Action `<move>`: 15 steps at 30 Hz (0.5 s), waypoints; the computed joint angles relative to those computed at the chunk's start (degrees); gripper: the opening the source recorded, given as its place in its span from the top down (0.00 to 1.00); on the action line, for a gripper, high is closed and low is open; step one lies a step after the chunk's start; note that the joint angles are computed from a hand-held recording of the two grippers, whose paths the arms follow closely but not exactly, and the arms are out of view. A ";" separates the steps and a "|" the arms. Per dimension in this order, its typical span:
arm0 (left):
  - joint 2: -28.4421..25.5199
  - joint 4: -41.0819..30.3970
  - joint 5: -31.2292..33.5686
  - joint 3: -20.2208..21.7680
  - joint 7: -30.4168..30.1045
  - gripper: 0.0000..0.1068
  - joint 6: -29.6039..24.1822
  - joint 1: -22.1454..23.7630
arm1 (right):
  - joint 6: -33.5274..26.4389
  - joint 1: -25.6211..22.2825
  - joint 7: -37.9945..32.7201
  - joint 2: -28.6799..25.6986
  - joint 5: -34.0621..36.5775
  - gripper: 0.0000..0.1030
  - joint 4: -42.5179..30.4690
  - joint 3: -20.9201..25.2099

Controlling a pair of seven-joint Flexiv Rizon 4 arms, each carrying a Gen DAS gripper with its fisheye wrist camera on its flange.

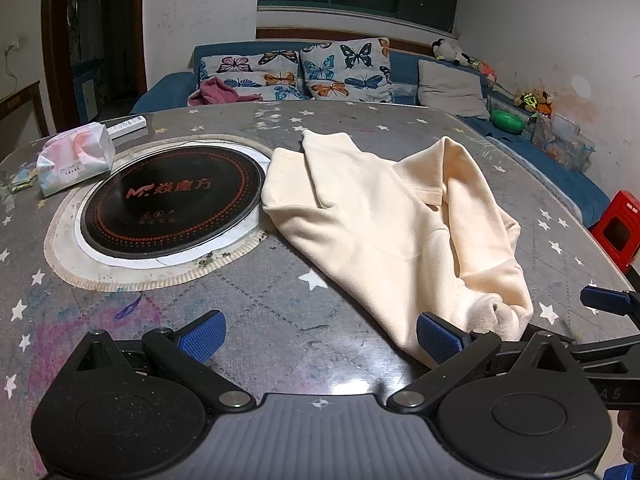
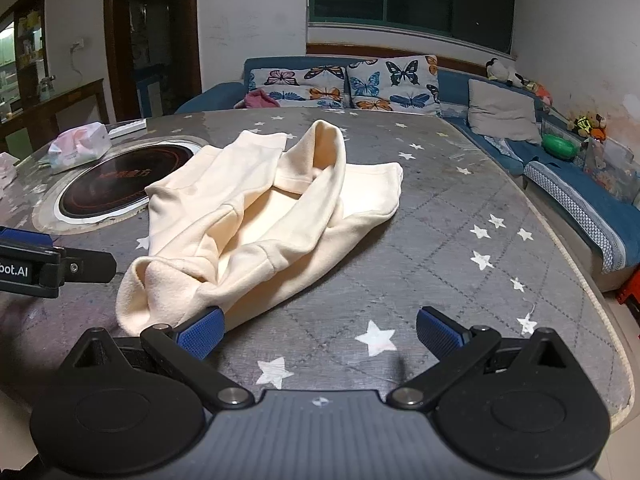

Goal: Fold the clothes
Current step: 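Move both grippers toward the crumpled cream shirt on the table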

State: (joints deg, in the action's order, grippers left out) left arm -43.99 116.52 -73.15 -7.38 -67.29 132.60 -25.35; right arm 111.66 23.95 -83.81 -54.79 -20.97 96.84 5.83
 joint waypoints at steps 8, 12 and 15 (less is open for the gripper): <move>0.02 0.02 0.09 -0.10 0.13 0.04 0.13 -0.27 | 0.55 -0.13 -0.26 0.48 0.29 0.00 0.95 0.00; 0.04 0.04 0.22 -0.12 0.28 0.04 0.27 -0.43 | 0.58 -0.27 -0.31 0.54 0.22 0.00 1.11 0.16; -0.02 0.08 0.62 -0.04 0.01 0.04 0.41 -0.40 | 0.59 -0.36 -0.36 0.57 0.14 0.00 1.21 0.24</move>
State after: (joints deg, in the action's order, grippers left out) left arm -44.01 116.59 -72.53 -7.42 -67.28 133.02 -25.75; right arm 112.25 23.58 -84.17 -54.22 -20.83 98.05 6.08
